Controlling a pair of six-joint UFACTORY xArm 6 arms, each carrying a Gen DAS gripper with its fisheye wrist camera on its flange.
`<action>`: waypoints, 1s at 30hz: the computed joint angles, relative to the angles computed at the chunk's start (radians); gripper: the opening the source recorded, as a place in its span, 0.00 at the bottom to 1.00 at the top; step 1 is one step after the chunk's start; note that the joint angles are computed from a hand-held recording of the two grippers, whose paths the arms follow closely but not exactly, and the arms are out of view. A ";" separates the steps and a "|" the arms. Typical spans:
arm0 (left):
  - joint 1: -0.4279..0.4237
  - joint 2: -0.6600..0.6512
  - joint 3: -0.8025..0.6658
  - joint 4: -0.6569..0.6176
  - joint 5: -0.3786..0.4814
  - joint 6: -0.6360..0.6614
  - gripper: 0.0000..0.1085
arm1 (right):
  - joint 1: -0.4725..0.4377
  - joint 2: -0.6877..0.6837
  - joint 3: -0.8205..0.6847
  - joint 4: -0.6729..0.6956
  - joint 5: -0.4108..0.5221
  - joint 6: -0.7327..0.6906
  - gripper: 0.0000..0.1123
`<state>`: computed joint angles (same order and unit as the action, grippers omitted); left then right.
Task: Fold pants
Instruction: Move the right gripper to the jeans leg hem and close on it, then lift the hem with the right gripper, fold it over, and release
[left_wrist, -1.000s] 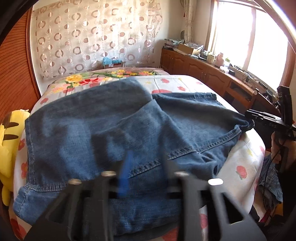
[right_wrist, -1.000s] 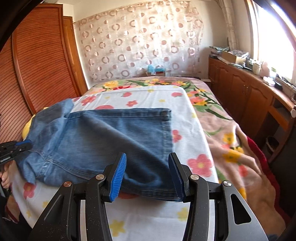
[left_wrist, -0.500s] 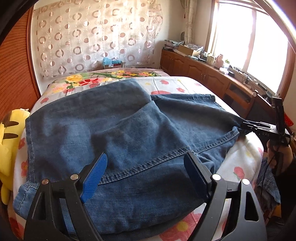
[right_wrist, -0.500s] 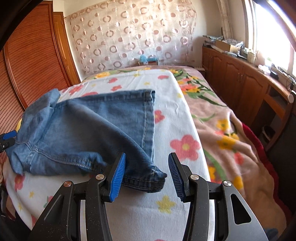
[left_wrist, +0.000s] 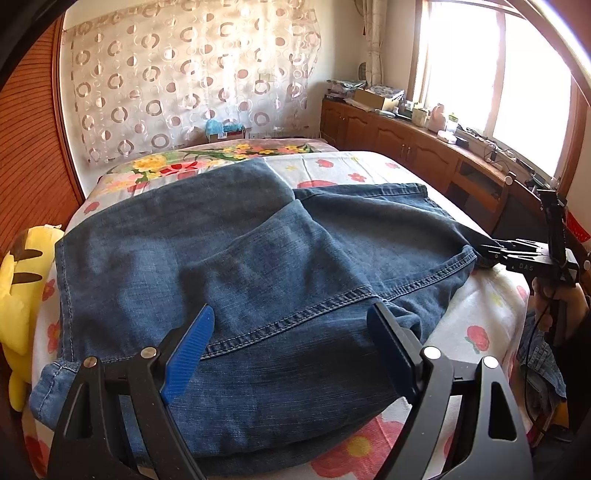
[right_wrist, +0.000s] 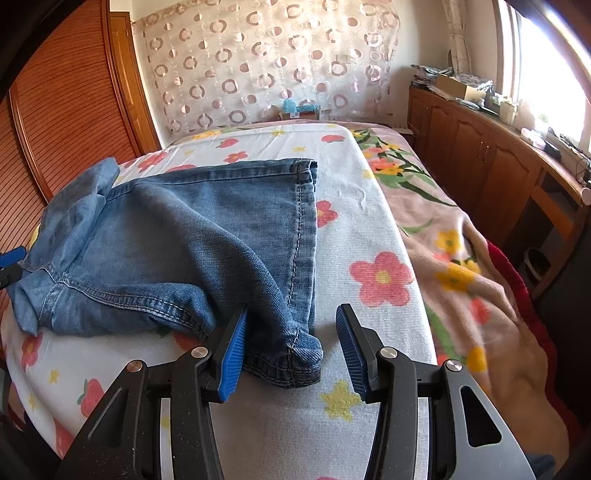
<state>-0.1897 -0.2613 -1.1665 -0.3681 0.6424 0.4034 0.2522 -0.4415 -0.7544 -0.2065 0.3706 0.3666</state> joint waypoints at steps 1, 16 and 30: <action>-0.001 0.000 -0.002 0.004 0.000 -0.003 0.79 | 0.000 0.000 0.002 -0.010 -0.003 0.001 0.38; 0.016 -0.050 -0.001 0.009 -0.016 -0.011 0.79 | 0.057 -0.023 -0.064 0.180 -0.058 -0.208 0.13; 0.098 -0.102 0.009 -0.001 -0.013 -0.005 0.79 | 0.306 0.182 -0.465 0.283 -0.095 -0.456 0.13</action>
<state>-0.0921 -0.3629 -1.1578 -0.3688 0.6291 0.3986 0.5578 -0.2593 -1.2193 0.0769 0.2758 -0.0898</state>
